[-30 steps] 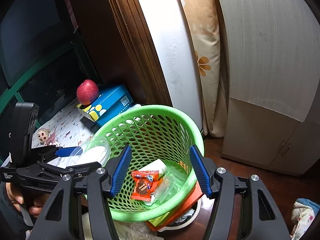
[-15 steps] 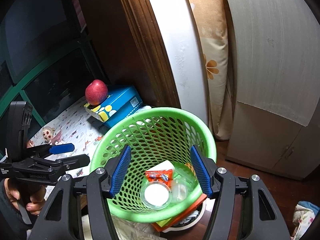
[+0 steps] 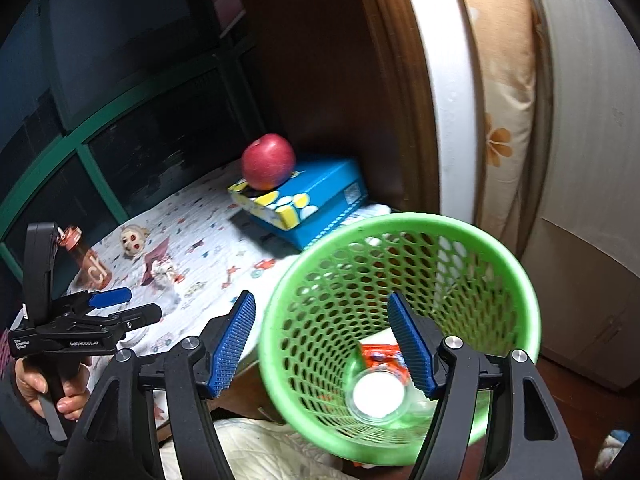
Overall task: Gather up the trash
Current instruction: 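Move both grippers back over the bed toward the white cup lid, then grasp the white cup lid with the left gripper and lift it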
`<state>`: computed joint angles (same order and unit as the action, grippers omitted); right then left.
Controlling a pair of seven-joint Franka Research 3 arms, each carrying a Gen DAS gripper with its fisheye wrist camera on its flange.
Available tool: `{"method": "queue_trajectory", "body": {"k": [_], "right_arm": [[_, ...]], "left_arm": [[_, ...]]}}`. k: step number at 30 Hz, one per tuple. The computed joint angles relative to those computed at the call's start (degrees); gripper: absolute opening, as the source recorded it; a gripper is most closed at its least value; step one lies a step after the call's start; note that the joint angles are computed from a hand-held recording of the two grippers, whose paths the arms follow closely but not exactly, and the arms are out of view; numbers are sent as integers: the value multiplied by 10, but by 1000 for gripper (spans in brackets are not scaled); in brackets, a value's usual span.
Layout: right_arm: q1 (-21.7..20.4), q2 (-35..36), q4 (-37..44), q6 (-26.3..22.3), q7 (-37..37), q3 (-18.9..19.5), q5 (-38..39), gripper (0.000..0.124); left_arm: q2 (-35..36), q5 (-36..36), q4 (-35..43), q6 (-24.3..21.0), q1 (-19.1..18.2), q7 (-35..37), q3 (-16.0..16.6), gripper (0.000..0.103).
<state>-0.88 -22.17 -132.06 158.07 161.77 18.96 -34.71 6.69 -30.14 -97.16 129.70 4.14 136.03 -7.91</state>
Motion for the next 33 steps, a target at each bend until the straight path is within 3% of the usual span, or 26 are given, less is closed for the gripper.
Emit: {"method": "queue_trajectory", "body": {"k": [8, 17, 33], "right_arm": [[46, 96, 91, 0, -16, -11, -26, 68], [125, 188, 178, -8, -56, -58, -21, 73], [236, 282, 270, -27, -149, -142, 58, 78]], "left_arm": [[70, 57, 60, 18, 47, -49, 19, 97], [148, 108, 135, -7, 96, -71, 6, 97], [194, 130, 175, -31, 109, -24, -20, 97]]}}
